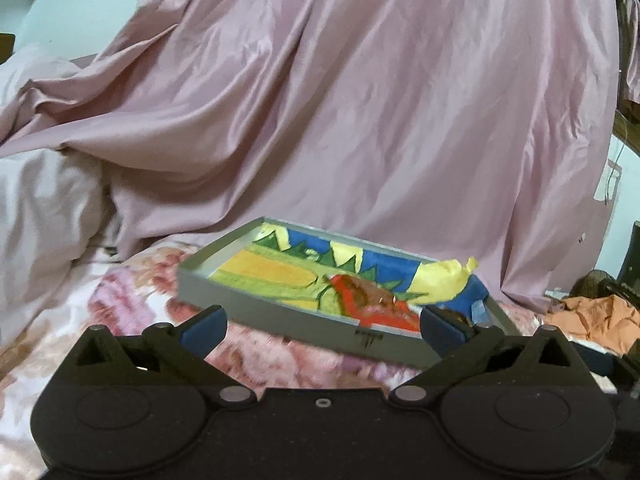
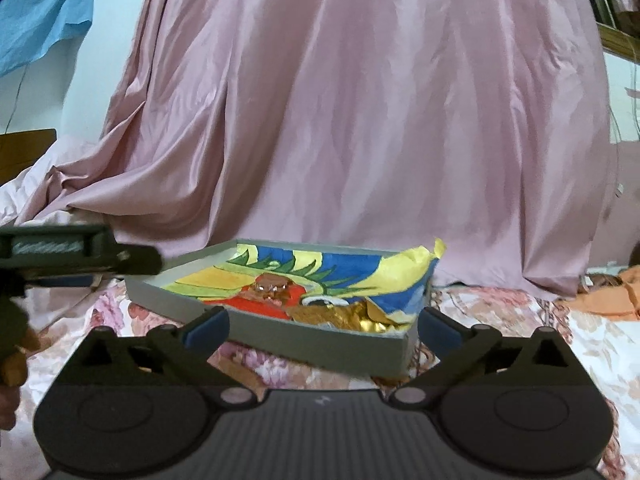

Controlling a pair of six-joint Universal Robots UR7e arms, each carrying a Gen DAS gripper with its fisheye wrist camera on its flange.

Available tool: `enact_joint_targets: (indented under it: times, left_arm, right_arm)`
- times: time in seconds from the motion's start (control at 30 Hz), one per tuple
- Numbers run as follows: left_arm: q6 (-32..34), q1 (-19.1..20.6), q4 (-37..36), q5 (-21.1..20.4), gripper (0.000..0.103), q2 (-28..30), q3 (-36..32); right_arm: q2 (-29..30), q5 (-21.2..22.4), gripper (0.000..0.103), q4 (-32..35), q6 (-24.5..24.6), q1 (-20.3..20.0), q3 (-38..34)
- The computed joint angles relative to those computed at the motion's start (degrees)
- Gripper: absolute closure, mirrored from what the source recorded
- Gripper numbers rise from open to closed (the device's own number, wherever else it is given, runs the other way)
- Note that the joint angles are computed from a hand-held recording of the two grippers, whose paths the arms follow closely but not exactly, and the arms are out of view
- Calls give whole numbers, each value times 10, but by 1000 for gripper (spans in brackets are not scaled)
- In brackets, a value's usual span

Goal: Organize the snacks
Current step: 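Move both tools back over the remaining snacks on the bedspread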

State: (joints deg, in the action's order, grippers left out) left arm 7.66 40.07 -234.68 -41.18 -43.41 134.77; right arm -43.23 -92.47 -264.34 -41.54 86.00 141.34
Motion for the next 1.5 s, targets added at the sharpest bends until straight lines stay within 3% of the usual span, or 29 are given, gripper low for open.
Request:
enact_joint_targets:
  times: [0.17, 0.37, 0.6, 0.67, 0.77, 0.93, 1.23, 1.43, 1.5]
  left_arm:
    - [-33, -20, -9, 20, 1, -13, 61]
    - [-73, -47, -11, 32, 1, -23, 135]
    - [-124, -78, 1, 39, 1, -36, 214]
    - [-134, -84, 13, 38, 1, -41, 231]
    - [-138, -91, 24, 33, 1, -43, 250]
    - [-124, -81, 61, 11, 1, -55, 257]
    - [1, -38, 89, -38, 1, -42, 212]
    - [103, -5, 162, -99, 1, -52, 167]
    - [137, 2, 183, -107, 6, -50, 156]
  right_arm:
    - [-18, -10, 0, 9, 37, -3, 37]
    - [-20, -51, 0, 3, 61, 5, 80]
    - [-38, -107, 0, 52, 88, 25, 115]
    - [-61, -115, 0, 107, 108, 25, 119]
    - [-132, -125, 0, 265, 176, 16, 118]
    - [-216, -88, 0, 454, 262, -22, 116]
    - [-276, -21, 0, 652, 273, -46, 96]
    - [-268, -18, 1, 697, 305, -50, 74]
    - [-268, -11, 2, 697, 310, -57, 74]
